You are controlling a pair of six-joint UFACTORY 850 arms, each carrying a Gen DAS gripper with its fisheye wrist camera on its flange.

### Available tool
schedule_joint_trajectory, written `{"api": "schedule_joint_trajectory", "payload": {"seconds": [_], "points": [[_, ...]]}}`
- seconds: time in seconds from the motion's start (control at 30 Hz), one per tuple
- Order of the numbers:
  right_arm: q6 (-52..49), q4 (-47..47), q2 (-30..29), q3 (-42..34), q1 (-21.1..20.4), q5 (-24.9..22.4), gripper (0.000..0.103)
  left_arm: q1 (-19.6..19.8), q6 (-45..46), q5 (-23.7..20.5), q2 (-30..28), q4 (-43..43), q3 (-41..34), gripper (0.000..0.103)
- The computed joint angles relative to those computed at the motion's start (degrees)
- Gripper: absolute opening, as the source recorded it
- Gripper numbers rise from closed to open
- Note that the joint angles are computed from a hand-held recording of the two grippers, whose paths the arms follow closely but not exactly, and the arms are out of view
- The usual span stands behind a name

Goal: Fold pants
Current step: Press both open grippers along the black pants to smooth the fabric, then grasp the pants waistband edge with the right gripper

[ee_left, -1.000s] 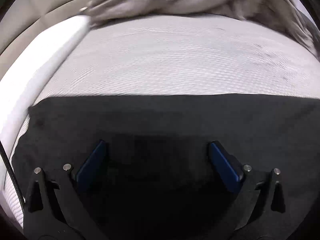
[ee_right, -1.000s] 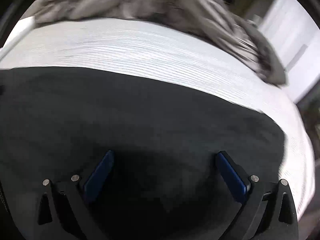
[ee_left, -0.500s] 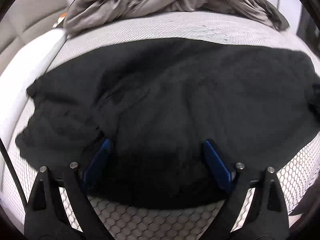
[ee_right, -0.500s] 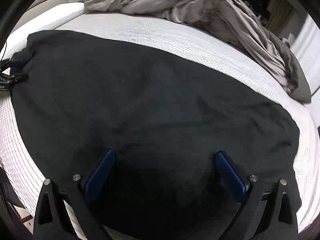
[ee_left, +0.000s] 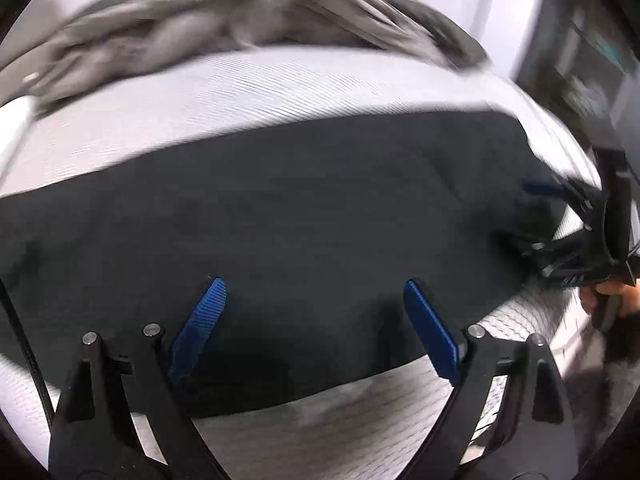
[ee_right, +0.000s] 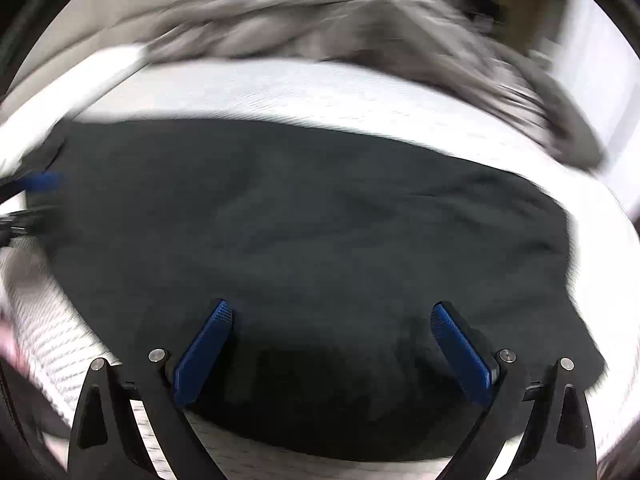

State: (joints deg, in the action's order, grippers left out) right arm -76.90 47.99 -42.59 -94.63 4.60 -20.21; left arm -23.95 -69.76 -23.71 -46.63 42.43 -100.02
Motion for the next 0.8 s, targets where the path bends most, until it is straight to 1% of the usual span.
{"api": "schedule_joint_trajectory", "payload": {"seconds": [0.03, 0.07, 0.1, 0.13, 0.17, 0.2, 0.23, 0.27, 0.3, 0.33, 0.37, 0.4, 0.43, 0.47, 0.5, 0.53, 0.57, 0.6, 0.63, 0.67, 0.7, 0.73, 0.77, 0.8], "points": [[-1.21, -0.73, -0.74, -0.58, -0.06, -0.22, 0.101, -0.38, 6.00, -2.93, -3.14, -4.45, -4.22, 0.090], [-0.25, -2.50, -1.52, -1.45, -0.46, -0.25, 0.101, -0.75, 10.13, -5.95, -5.38, -7.56, -7.52, 0.091], [2.84, -4.81, -2.89, -3.55, -1.70, -1.46, 0.101, -0.60, 11.87, -6.92, -6.45, -8.43, -8.84, 0.092], [5.79, -6.21, -3.82, -4.76, -3.01, -1.44, 0.101, -0.70, 11.21, -6.61, -6.26, -8.12, -8.42, 0.097], [9.56, -8.00, -4.89, -6.60, -4.22, -1.00, 0.100, -0.73, 9.66, -6.07, -5.97, -7.56, -7.76, 0.099], [15.55, -11.00, -6.21, -8.62, -5.98, 1.29, 0.100, -0.40, 9.93, -5.33, -5.57, -8.37, -7.05, 0.099], [21.55, -14.94, -7.23, -10.20, -7.04, 2.68, 0.100, -0.49, 8.70, -4.81, -4.97, -7.62, -5.98, 0.100], [27.55, -17.41, -8.70, -12.05, -9.23, 5.23, 0.100, -0.34, 7.57, -4.37, -4.51, -6.66, -5.09, 0.100], [31.91, -18.29, -9.99, -13.97, -10.83, 5.53, 0.100, -0.18, 6.74, -3.93, -3.69, -5.85, -3.69, 0.100], [33.88, -17.44, -11.10, -16.10, -12.03, 3.47, 0.102, -0.18, 6.02, -3.89, -3.46, -5.13, -3.21, 0.100], [34.43, -14.20, -13.02, -19.44, -13.89, -0.98, 0.101, -0.84, 4.65, -4.26, -2.90, -4.27, -2.38, 0.100], [33.27, -10.52, -13.96, -21.14, -14.99, -3.80, 0.100, -0.89, 4.60, -4.74, -2.90, -4.30, -2.64, 0.100], [30.45, -6.00, -14.47, -21.92, -16.18, -5.80, 0.098, -1.68, 2.48, -5.17, -2.36, -3.14, -1.93, 0.099], [27.87, 0.00, -14.45, -22.35, -17.86, -9.77, 0.097, -1.77, -0.90, -5.22, -1.72, -0.55, -1.24, 0.098], [24.20, 6.00, -13.29, -20.38, -18.99, -13.03, 0.097, -2.04, -6.68, -4.91, -0.88, 4.16, -0.30, 0.098], [22.60, 11.71, -13.32, -20.16, -20.61, -18.69, 0.096, -1.96, -10.07, -3.91, 0.00, 7.01, 0.77, 0.098], [23.38, 16.72, -14.50, -21.20, -22.16, -24.69, 0.094, -2.02, -15.51, -2.09, 0.94, 11.14, 1.99, 0.098], [25.56, 19.95, -16.73, -23.71, -23.32, -30.68, 0.093, -1.96, -19.64, -0.39, 1.48, 13.91, 2.66, 0.098], [27.72, 20.79, -18.95, -26.65, -23.81, -34.57, 0.093, -1.84, -21.37, 0.63, 1.40, 14.86, 2.52, 0.098], [30.29, 21.61, -21.57, -30.23, -24.08, -37.63, 0.093, -1.79, -20.71, 1.11, 1.11, 14.22, 1.99, 0.098], [30.92, 22.96, -22.99, -32.01, -24.09, -38.82, 0.093, -1.80, -17.65, 0.77, 0.14, 11.96, 0.45, 0.098], [31.91, 24.38, -25.49, -35.78, -23.97, -39.78, 0.094, -1.51, -14.03, 0.20, -0.89, 9.49, -1.30, 0.098], [31.84, 26.64, -27.01, -37.72, -23.67, -39.62, 0.094, -1.82, -10.44, -1.36, -2.38, 7.11, -3.55, 0.098], [32.51, 27.47, -28.31, -39.72, -23.10, -37.43, 0.093, -1.82, -6.41, -2.89, -3.93, 4.25, -5.81, 0.098]]}}
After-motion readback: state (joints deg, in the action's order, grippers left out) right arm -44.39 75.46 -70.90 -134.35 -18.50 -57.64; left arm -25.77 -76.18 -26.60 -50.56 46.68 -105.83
